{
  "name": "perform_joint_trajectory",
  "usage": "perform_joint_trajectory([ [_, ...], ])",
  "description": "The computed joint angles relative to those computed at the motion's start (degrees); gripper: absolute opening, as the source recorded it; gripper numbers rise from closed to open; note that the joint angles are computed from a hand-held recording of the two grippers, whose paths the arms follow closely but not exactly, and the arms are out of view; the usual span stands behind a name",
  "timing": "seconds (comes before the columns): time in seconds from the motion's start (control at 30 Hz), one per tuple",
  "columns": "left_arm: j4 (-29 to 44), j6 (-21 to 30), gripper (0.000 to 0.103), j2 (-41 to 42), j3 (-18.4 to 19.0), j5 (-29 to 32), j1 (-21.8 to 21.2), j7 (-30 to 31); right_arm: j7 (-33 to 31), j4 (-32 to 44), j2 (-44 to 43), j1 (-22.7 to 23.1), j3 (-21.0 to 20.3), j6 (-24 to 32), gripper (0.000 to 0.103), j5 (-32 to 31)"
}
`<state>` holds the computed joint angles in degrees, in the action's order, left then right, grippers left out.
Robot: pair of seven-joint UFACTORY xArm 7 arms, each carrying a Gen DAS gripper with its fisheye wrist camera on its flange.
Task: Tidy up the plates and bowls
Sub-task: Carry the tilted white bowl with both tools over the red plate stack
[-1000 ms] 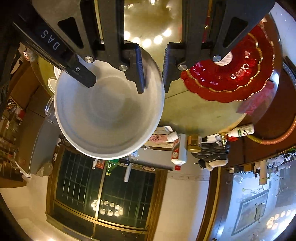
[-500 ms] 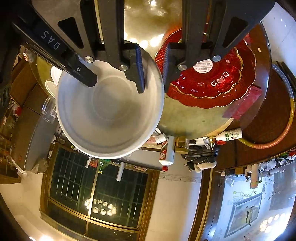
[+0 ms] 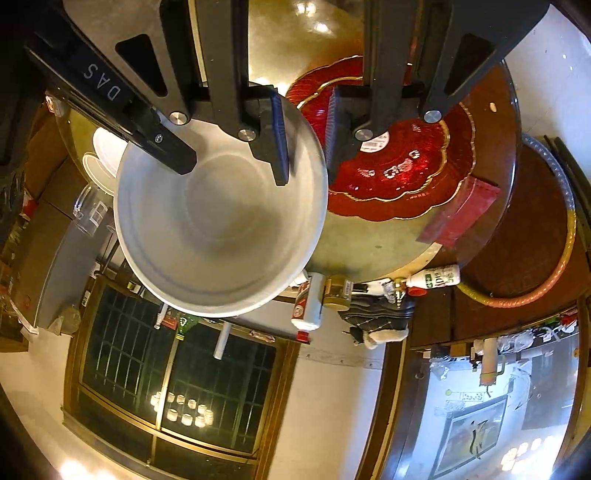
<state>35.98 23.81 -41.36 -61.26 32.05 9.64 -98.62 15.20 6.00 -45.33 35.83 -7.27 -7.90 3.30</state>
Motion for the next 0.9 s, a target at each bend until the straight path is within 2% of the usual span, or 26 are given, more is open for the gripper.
perform_joint_trajectory([
  [0.3,-2.6,2.7,0.016,-0.8,4.1,0.0,-4.6,-0.2,0.9,2.0,3.3,3.3,0.7,-0.7,0.011,-0.3],
  [0.67,-4.5,5.5,0.016,0.5,8.7,2.6,-9.5,-2.1,0.4,4.7,7.5,7.9,-1.9,-0.3,0.011,-0.9],
  [0.9,-5.1,6.7,0.016,2.8,12.9,4.3,-13.3,-2.8,-0.5,6.2,9.5,9.9,-2.9,1.0,0.012,-0.3],
])
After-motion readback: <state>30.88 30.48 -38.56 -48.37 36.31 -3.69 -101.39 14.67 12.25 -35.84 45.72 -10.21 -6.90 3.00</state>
